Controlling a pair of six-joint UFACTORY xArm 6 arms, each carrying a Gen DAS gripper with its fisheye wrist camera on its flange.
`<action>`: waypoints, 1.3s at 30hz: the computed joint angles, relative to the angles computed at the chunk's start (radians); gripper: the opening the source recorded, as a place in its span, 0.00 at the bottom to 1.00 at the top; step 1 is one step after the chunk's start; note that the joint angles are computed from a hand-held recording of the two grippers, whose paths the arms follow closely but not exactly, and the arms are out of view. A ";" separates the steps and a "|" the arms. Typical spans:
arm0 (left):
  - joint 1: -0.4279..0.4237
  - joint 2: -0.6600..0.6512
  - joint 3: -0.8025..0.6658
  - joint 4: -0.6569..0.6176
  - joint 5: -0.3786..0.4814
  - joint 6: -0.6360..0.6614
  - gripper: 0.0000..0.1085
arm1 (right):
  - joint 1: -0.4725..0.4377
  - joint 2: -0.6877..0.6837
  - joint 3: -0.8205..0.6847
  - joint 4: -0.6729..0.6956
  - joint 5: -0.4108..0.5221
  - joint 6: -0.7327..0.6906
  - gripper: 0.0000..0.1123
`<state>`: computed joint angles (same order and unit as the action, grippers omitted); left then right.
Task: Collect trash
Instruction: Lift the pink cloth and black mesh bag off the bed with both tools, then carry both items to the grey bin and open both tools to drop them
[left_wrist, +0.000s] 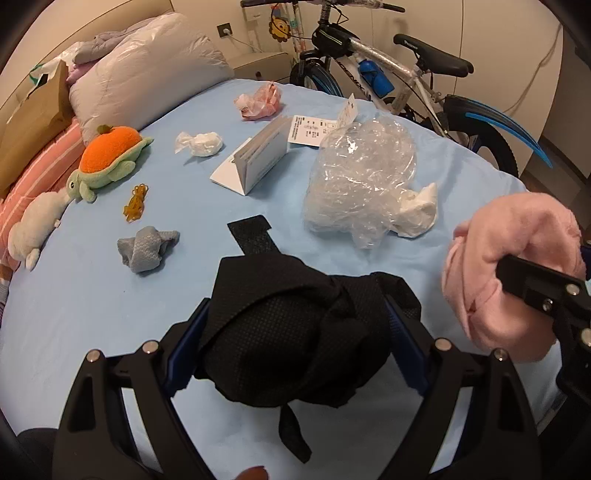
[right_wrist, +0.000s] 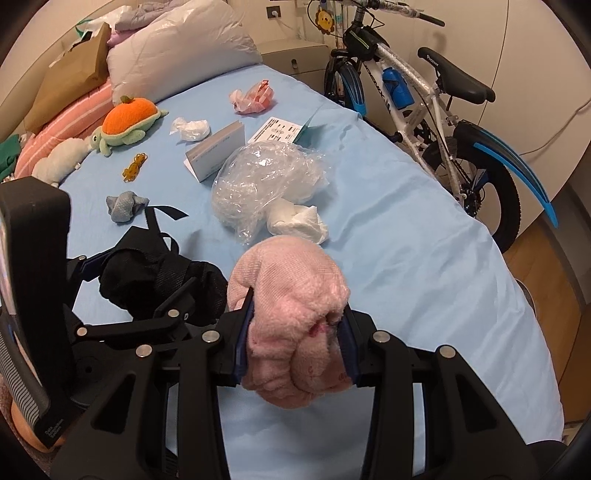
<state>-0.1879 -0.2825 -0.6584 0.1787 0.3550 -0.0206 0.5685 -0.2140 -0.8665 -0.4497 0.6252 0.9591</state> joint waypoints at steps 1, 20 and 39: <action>0.002 -0.016 0.007 -0.006 0.009 -0.007 0.80 | 0.000 -0.005 0.003 -0.005 0.003 0.003 0.34; -0.181 -0.270 0.040 -0.074 0.043 0.000 0.80 | -0.069 -0.285 0.087 -0.164 0.127 0.001 0.34; -0.579 0.215 -0.400 -0.188 0.010 0.157 0.80 | -0.836 -0.802 0.499 0.056 0.084 -0.415 0.34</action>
<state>-0.7668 -0.0675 -1.0586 -0.0089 0.3647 0.1367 -0.2672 -1.0159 -0.3677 -0.3939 0.7094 0.5439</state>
